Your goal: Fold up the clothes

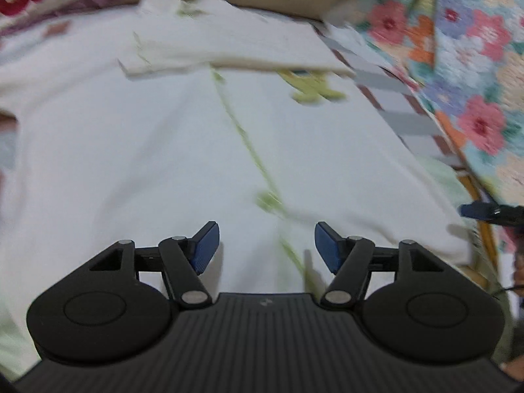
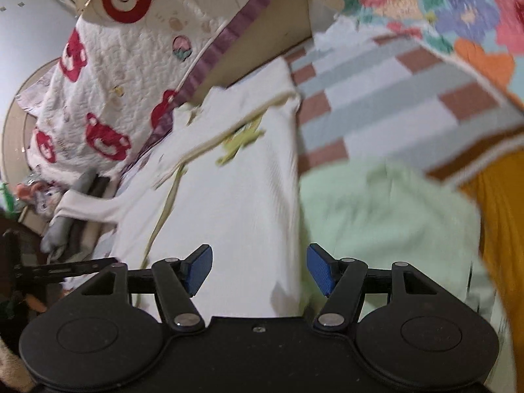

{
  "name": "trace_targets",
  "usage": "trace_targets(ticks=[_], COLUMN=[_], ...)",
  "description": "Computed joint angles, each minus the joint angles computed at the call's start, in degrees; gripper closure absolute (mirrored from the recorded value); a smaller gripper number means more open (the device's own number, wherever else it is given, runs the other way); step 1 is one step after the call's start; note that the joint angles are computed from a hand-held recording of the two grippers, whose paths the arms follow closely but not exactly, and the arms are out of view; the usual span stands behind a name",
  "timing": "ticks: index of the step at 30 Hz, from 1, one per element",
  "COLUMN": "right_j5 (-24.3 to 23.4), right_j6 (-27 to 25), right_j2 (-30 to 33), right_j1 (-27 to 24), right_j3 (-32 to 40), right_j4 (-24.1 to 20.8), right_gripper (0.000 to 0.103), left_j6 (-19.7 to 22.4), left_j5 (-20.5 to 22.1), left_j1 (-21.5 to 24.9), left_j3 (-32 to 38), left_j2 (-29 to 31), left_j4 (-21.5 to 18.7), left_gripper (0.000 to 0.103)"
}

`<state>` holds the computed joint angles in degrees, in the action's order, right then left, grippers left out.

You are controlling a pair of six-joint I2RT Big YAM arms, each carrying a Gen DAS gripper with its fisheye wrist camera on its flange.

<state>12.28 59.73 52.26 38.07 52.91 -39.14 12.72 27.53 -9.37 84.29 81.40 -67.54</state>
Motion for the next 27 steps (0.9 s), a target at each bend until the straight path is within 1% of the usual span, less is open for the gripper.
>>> trace_targets(ticks=[2,5,7,8,9,10,11,12,13,14,15,17,19,20,21,23,24,27], right_j5=[1.06,3.83,5.67,5.84,5.62,4.76,4.11,3.86,3.96,4.19,4.42,4.84,4.33,3.83,3.10,1.77,1.38,0.44], right_j6=[1.32,2.35,2.62,2.13,1.17,-0.61,-2.32,-3.46,-3.87,-3.81,-3.77,-4.03,-4.96,-5.17,-5.17,-5.11,-4.97,-4.33], right_j2=[-0.20,0.09,0.23,0.23,0.21,0.10,-0.13,-0.56,-1.29,-2.05,-2.57,-2.61,-1.57,-1.10,-0.67,0.24,0.88,3.89], right_j1=[2.34,4.75,5.49,5.55,5.48,5.23,5.07,4.97,4.86,4.67,4.41,3.62,2.67,2.08,1.26,-0.31,-1.07,-3.31], right_j3=[-0.61,-1.17,-1.79,-2.17,-2.55,-2.90,-3.23,-3.59,-4.08,-4.57,-4.80,-4.23,-3.05,-2.59,-2.27,-1.54,-0.96,1.54], right_j4=[-0.91,-2.10,-1.45,-0.48,0.60,1.89,3.24,4.74,6.43,8.15,9.28,9.09,7.53,7.09,7.12,7.07,6.67,3.13], right_gripper=[0.034,0.034,0.034,0.034,0.039,0.048,0.077,0.097,0.097,0.097,0.097,0.097,0.097,0.097,0.097,0.097,0.097,0.096], left_j6=[-1.02,-2.15,-2.87,-2.80,-2.07,-1.79,-2.12,-2.14,-1.73,-1.31,-0.91,-0.79,-3.87,-5.70,-7.47,-10.68,-12.17,-15.34], left_j5=[0.49,0.34,0.13,-0.10,-0.39,-0.48,-0.65,-0.96,-0.70,0.84,2.37,6.14,12.60,15.02,16.48,17.98,17.74,12.45], left_j1=[-0.82,-1.84,-2.53,-3.04,-3.65,-4.05,-4.49,-4.90,-4.93,-4.42,-3.92,-2.69,-0.51,0.32,0.91,1.77,1.91,1.01], left_j3=[-3.05,-6.99,-9.46,-10.42,-10.78,-11.05,-11.61,-11.95,-11.76,-11.24,-10.73,-9.50,-7.50,-6.56,-5.88,-4.82,-4.59,-5.11], left_j2=[-1.96,-4.08,-5.33,-5.83,-6.01,-6.06,-6.24,-6.31,-6.15,-5.85,-5.56,-4.72,-2.93,-2.10,-1.56,-0.82,-0.54,0.04], left_j4=[-0.16,0.18,0.49,0.65,0.72,1.09,2.12,2.79,2.71,2.29,1.86,0.89,-0.07,0.04,0.93,3.60,4.96,8.37], left_gripper=[0.045,0.045,0.045,0.045,0.045,0.043,0.045,0.045,0.066,0.095,0.096,0.099,0.099,0.099,0.099,0.099,0.099,0.099])
